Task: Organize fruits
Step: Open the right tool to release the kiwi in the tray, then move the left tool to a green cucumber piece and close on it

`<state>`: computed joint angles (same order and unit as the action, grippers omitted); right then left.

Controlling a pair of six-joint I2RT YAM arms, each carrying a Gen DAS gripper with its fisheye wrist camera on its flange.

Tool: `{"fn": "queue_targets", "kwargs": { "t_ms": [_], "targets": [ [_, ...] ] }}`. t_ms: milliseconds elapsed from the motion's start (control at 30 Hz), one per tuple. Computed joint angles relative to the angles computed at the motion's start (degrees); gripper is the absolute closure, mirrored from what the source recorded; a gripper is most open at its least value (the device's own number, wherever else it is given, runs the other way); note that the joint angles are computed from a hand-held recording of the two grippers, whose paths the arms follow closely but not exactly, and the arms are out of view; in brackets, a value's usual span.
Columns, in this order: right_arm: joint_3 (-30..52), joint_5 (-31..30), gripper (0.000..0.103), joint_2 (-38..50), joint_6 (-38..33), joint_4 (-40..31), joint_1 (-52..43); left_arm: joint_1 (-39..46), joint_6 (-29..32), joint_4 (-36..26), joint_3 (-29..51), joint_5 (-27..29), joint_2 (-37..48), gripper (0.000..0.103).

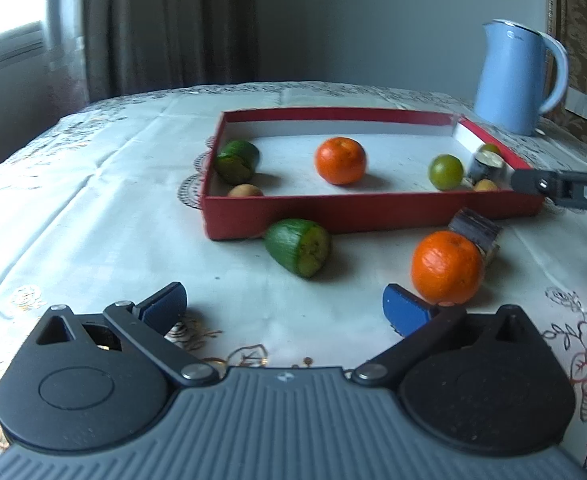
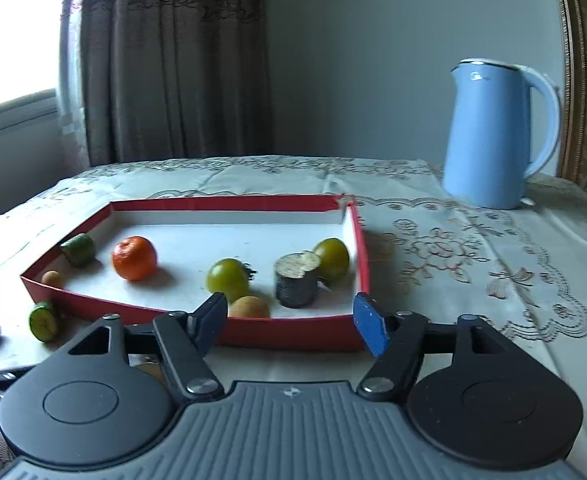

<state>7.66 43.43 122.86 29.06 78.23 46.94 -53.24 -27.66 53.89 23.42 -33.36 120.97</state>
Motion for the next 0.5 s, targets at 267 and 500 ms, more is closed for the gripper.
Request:
{"fn": "queue_targets", "kwargs": {
  "t_ms": [267, 500],
  "targets": [
    [0.83, -0.04, 0.033, -0.62, 0.41, -2.72, 0.58, 2.59, -4.27, -4.56, 1.07, 0.84, -4.00, 0.000],
    [1.18, 0.40, 0.033, -0.78, 0.60, -3.68, 0.71, 3.28, -2.07, -10.65, 5.93, 1.25, -3.34, 0.022]
  ]
}}
